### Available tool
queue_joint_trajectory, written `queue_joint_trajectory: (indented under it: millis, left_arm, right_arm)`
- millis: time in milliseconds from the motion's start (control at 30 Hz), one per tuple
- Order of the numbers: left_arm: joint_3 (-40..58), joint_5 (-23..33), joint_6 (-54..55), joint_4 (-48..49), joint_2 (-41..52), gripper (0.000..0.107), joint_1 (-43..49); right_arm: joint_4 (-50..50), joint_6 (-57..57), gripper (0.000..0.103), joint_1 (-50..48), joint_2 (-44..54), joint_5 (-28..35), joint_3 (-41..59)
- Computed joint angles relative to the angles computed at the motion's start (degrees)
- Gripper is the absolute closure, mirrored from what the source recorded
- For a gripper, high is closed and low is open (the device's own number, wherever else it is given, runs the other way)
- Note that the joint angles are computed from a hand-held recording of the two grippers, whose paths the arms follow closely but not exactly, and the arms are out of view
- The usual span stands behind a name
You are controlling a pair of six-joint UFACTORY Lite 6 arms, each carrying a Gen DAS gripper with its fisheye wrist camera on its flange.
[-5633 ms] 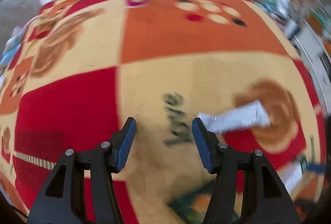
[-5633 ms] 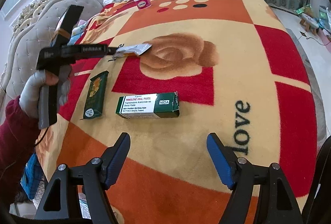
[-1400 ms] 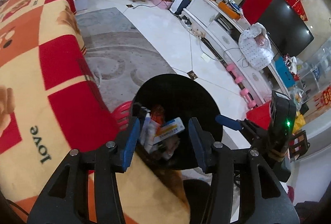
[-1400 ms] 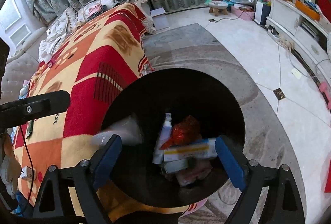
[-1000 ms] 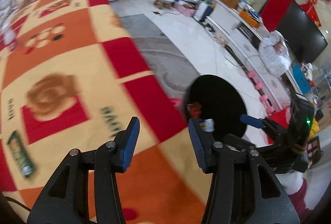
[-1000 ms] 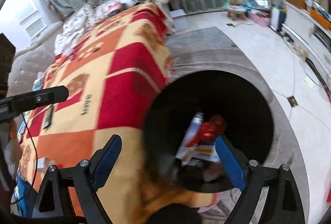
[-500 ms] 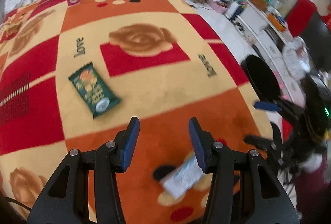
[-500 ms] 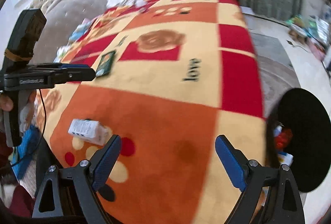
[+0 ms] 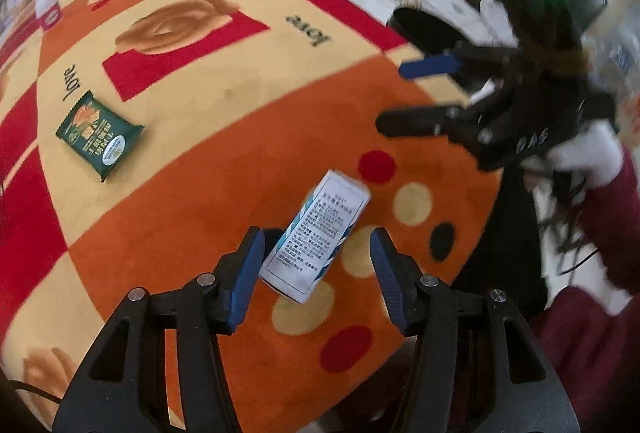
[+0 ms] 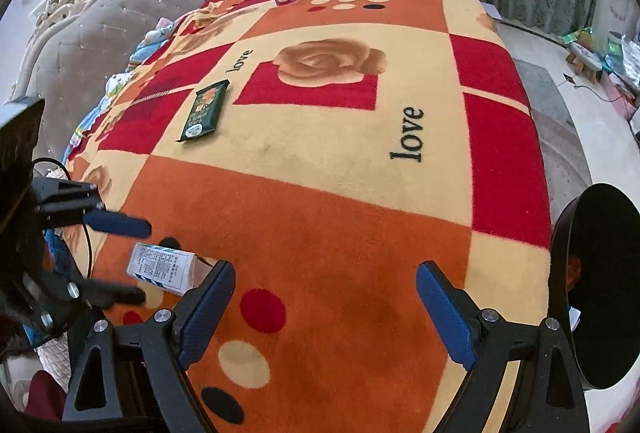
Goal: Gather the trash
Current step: 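Move both open tools back over the bedspread, then grasp the white medicine box with the left tool while the right tool grasps the green cracker packet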
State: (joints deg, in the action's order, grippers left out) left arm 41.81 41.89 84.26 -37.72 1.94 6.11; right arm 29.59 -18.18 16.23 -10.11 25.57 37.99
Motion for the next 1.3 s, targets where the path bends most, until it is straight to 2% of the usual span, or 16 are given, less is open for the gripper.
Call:
queue_joint_trajectory:
  millis: [67, 133, 167, 267, 433, 667, 800, 900, 967, 1000, 1067, 1167, 1300]
  left_arm:
    - [-1.05, -3.67, -0.53, 0.17, 0.38, 0.054, -1.34]
    - [-0.58, -4.40, 0.12, -1.35, 2.17, 0.055, -0.88]
    - [-0.05, -4.36, 0.36, -2.35, 3.08, 0.062, -0.47]
    - [1.57, -2.74, 1.04, -3.78, 4.23, 0.070, 2.20]
    - [9.49, -0.06, -0.44, -3.97, 8.82, 0.073, 10.48]
    - [26.37, -0.39, -7.49, -4.65, 22.07, 0.074, 22.82]
    - [29.87, -1.28, -8.47, -4.70, 24.92, 0.074, 27.49]
    - [31.81, 0.23, -9.00, -4.80, 26.53, 0.074, 30.11]
    - [31.73, 0.18, -9.13, -5.24, 26.85, 0.074, 30.24]
    - [31.04, 0.14, -8.91, -5.49, 26.40, 0.074, 30.29]
    - [30.37, 0.59, -8.38, -5.94, 25.93, 0.074, 30.35]
    - [29.08, 0.68, -8.03, -7.10, 24.90, 0.074, 29.15]
    - [26.32, 0.32, -7.58, -9.12, 22.54, 0.074, 26.47]
  right_arm:
    - [0.41, -0.26, 0.013, 0.18, 0.86, -0.22, 0.29]
    - [0.66, -0.29, 0.013, 0.37, 1.46, -0.28, 0.55]
    - [1.04, -0.54, 0.013, 0.44, 2.00, -0.39, 0.85]
    - [3.17, -2.13, 0.013, 0.70, 3.95, -0.61, 2.55]
    - [6.12, -3.61, 0.013, 3.57, 10.61, -2.21, 8.70]
    - [15.05, -8.80, 0.013, 9.55, 28.90, -3.94, 26.02]
    - [3.18, 3.82, 0.015, 14.53, 40.99, -3.70, 42.28]
    - [-6.12, 13.02, 0.024, 17.13, 50.68, -0.87, 56.12]
    - [-14.08, 20.24, 0.040, 18.67, 58.57, 3.09, 67.44]
    - [-16.96, 22.54, 0.044, 19.14, 61.43, 4.75, 71.46]
    - [-25.16, 27.90, 0.058, 20.49, 64.17, 5.48, 75.77]
    - [-25.35, 26.45, 0.063, 20.12, 63.47, 5.77, 75.05]
    - [-21.94, 22.52, 0.063, 18.46, 54.48, 0.54, 60.94]
